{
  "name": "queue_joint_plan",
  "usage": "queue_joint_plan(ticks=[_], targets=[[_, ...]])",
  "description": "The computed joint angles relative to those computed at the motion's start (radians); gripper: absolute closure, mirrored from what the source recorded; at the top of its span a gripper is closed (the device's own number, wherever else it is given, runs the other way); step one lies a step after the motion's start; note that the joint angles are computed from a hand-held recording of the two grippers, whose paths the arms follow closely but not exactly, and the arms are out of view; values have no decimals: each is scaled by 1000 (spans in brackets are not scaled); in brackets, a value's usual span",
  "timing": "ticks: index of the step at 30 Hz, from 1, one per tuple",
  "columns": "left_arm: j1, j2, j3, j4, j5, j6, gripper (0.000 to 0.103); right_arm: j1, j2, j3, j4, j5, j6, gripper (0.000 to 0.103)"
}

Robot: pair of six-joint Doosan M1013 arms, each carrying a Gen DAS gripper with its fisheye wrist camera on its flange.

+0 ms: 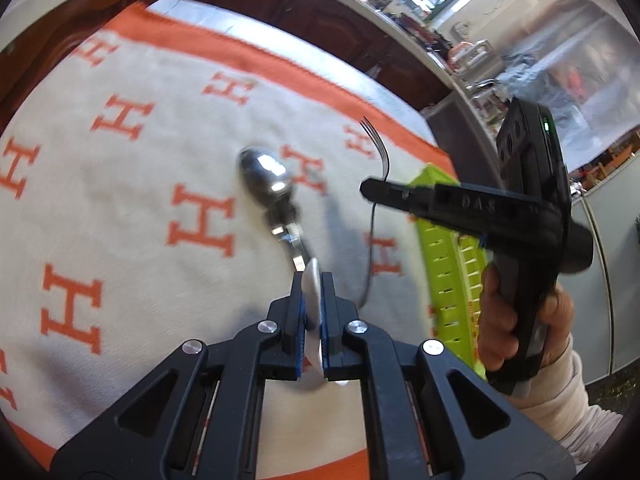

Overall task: Organize utensils
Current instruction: 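Carry the ceramic spoon and fork into the green tray and open both tools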

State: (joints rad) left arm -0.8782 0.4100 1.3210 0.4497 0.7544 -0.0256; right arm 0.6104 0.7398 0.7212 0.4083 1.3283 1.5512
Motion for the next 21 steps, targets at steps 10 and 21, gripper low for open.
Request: queue_joint_plan(ticks=[10, 21], targets=[[-20, 71, -165, 5, 50, 178, 100, -52, -144, 208, 114, -150, -47, 98], [-37, 222, -512, -118, 161, 520, 100, -126, -320, 401, 161, -303, -90, 98]])
